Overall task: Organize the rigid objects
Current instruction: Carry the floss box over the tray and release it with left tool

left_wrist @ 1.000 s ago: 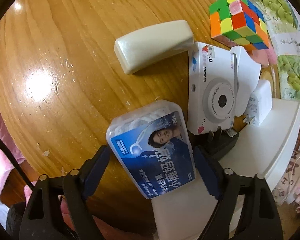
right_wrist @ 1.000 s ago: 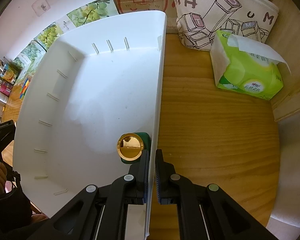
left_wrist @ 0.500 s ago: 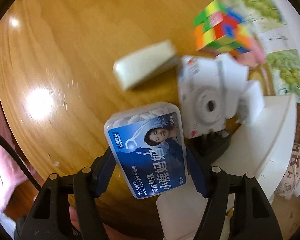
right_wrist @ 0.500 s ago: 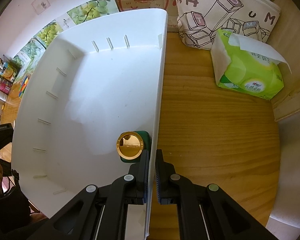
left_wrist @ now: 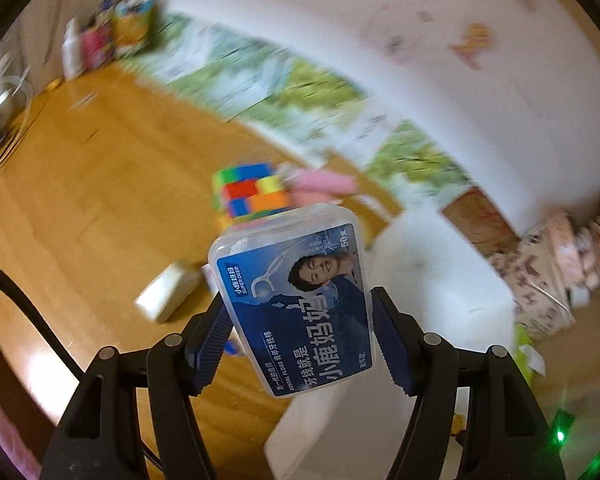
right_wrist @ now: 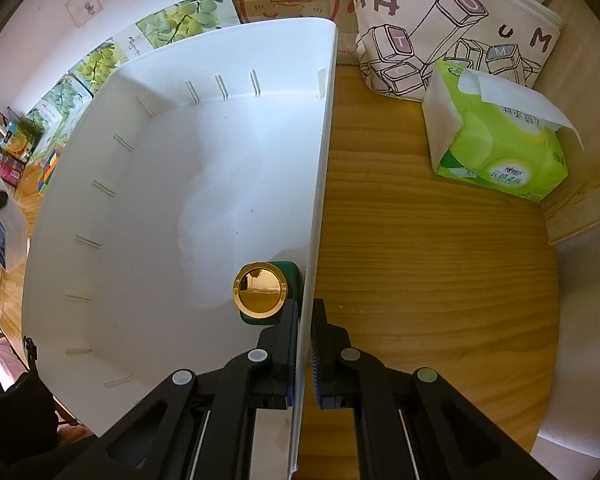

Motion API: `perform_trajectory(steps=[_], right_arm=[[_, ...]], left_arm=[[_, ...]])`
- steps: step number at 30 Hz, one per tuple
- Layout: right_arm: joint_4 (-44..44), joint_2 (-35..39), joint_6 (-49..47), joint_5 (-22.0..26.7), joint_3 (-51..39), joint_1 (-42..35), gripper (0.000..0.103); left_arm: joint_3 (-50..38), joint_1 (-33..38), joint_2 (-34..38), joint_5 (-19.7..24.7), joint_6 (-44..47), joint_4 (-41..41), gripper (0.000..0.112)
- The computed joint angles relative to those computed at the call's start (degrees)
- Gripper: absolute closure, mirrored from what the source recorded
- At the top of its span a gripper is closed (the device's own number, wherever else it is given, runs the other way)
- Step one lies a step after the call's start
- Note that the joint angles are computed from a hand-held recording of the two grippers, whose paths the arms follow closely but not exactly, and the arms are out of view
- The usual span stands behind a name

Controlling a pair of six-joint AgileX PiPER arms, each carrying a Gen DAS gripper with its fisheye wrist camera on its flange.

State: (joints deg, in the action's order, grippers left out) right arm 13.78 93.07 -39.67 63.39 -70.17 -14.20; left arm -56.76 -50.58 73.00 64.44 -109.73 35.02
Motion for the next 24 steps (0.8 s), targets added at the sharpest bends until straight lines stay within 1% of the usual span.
perform_trajectory(steps=[2, 4, 6, 8, 11, 13, 19, 22, 24], right_arm=[[0.00, 0.00, 0.00, 0.00, 0.00, 0.00, 0.097], [-0.02, -0.05, 0.08, 0.03, 0.01, 0.05, 0.097], [-0.06, -0.12, 0.09, 0.02, 0.06, 0.07, 0.097], [-0.08, -0.15, 0.08, 0.14, -0.02, 0.01, 0.097], [-0.12, -0.21, 0.15, 0.12, 0.03, 0.06, 0.097], [-0.08, -0.23, 0.12, 0.12, 0.05, 0.01, 0.097], [-0.12, -0.38, 0.09, 0.19, 0.12, -0.06, 0.097], [-0.07, -0.41, 0.12, 0.23, 0.13, -0.08, 0.097], [-0.05, -0.48, 0.26, 0.26, 0.17, -0.02, 0.097]], left_arm=[[-0.61, -1.28, 0.43, -1.02, 0.30, 2.47, 0.042], [-1.99, -2.64, 1.14, -1.12, 2.24, 4.28, 0.042], [-3.42, -3.41, 1.89, -1.94, 4.49, 5.35, 0.042], [-4.11, -3.60, 2.69, -4.08, 6.17, 6.37, 0.042], [-6.41, -5.25, 4.35, -5.56, 10.71, 7.43, 0.042], [-7.85, -6.74, 5.37, -5.80, 13.05, 7.62, 0.042], [-12.57, -8.24, 9.33, -8.98, 23.93, 4.66, 0.041], [-14.34, -8.00, 11.05, -10.99, 29.62, 1.57, 0.041], [-16.05, -7.50, 12.62, -11.44, 34.30, -1.57, 0.041]])
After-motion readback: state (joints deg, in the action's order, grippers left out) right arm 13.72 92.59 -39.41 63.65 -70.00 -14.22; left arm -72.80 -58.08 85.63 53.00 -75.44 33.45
